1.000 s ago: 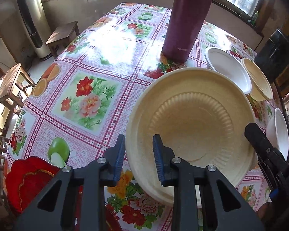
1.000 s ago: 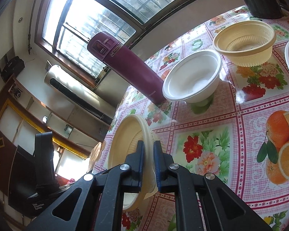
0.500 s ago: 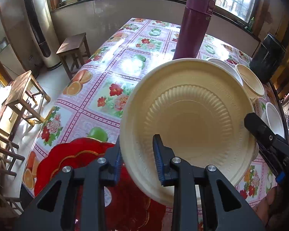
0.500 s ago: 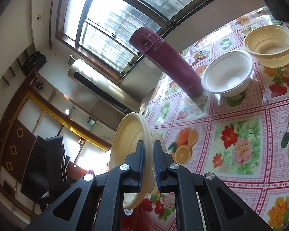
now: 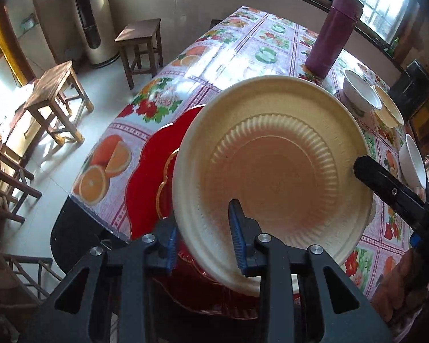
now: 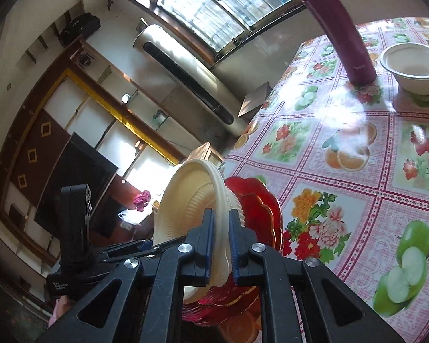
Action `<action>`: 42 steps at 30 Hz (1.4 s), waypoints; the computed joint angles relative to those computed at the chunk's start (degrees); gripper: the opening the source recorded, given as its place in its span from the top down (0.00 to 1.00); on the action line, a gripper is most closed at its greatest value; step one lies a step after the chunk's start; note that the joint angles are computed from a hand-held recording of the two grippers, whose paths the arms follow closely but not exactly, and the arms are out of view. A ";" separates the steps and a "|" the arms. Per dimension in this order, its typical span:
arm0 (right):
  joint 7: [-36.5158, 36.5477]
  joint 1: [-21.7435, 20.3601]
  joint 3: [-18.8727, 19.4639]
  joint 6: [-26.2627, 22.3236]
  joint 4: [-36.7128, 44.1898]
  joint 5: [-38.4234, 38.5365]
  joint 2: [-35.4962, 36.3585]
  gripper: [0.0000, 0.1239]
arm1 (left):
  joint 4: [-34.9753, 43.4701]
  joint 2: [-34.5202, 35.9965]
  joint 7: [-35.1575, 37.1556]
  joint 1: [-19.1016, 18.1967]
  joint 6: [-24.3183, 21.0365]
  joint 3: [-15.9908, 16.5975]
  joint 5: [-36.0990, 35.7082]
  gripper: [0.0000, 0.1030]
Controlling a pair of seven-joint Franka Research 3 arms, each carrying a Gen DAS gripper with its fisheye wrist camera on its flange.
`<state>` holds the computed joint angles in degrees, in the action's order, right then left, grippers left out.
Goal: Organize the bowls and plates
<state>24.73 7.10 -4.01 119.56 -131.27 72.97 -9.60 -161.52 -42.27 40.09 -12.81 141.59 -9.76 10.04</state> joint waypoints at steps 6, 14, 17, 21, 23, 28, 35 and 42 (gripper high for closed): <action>-5.94 2.88 2.77 11.46 -5.07 -1.75 -4.30 0.91 | -1.42 0.57 0.26 -0.51 1.04 0.32 -0.47 0.44; -7.93 6.57 2.60 21.28 -8.09 -2.62 -7.11 0.67 | -1.94 0.40 4.43 -2.58 4.27 2.26 -2.40 0.14; -11.28 7.35 1.08 22.79 -8.55 1.60 -8.39 0.50 | -2.74 -1.49 4.25 -1.71 6.28 1.32 -2.00 0.14; -14.98 7.32 0.52 26.44 -8.63 6.44 -9.19 0.38 | -2.74 -3.17 2.65 -0.45 10.96 -0.66 -0.01 0.09; -15.15 7.01 0.54 28.07 -8.26 7.27 -8.92 0.37 | -2.01 -2.44 2.12 -0.53 13.26 -0.95 0.52 0.02; -14.14 6.13 0.45 31.79 -6.12 7.42 -7.19 0.33 | 1.28 2.18 1.32 -1.06 19.42 -1.33 1.67 0.00; -13.15 4.44 -0.48 35.93 -3.16 9.04 -4.99 0.31 | 6.58 12.01 5.11 -7.88 30.17 4.30 -4.26 0.00; -13.79 1.85 -1.28 38.84 0.07 11.23 -2.34 0.31 | 14.09 23.06 8.05 -11.65 38.11 5.93 -7.61 0.00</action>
<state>10.94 8.95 -5.29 158.40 -131.20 84.20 -11.94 -147.43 -19.22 48.14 -24.46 179.70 -3.83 2.43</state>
